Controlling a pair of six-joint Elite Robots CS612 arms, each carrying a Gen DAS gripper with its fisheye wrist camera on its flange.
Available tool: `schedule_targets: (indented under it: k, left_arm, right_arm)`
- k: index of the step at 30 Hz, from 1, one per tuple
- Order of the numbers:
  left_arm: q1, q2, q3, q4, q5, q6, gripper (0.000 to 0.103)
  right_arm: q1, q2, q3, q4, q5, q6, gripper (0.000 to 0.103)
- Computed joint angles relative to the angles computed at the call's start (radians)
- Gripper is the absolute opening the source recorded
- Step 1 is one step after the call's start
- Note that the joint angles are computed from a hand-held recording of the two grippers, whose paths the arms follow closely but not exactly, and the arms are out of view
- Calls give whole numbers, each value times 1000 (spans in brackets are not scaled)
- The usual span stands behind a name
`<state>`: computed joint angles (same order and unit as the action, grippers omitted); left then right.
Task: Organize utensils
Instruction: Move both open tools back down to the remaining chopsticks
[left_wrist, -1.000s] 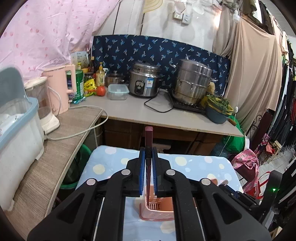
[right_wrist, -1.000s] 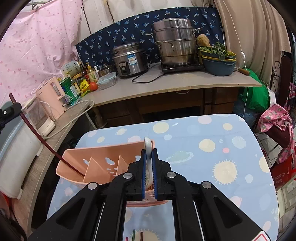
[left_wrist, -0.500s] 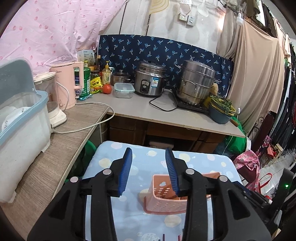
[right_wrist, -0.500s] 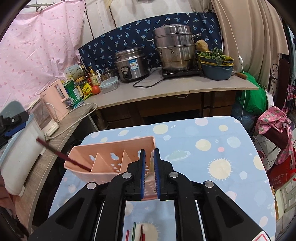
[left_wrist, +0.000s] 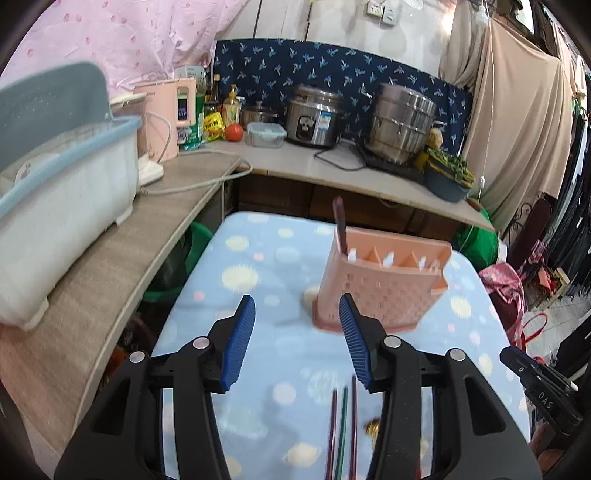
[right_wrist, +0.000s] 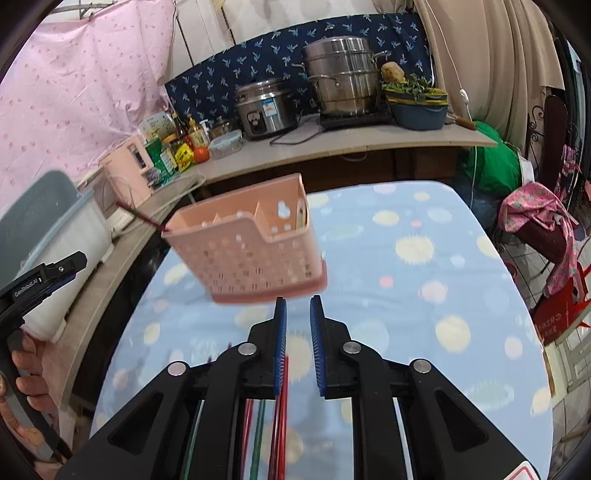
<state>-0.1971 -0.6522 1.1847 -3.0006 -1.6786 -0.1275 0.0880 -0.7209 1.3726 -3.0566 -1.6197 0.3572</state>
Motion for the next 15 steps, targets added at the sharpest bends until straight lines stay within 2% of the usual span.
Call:
schedule_targets:
  k: [8, 15]
  left_arm:
    - [-6, -60, 186, -47, 14, 59, 45]
    - [-10, -91, 286, -28, 2, 92, 45]
  right_arm:
    - [30, -46, 142, 8, -11, -22, 16]
    - [48, -62, 214, 22, 9, -7, 16]
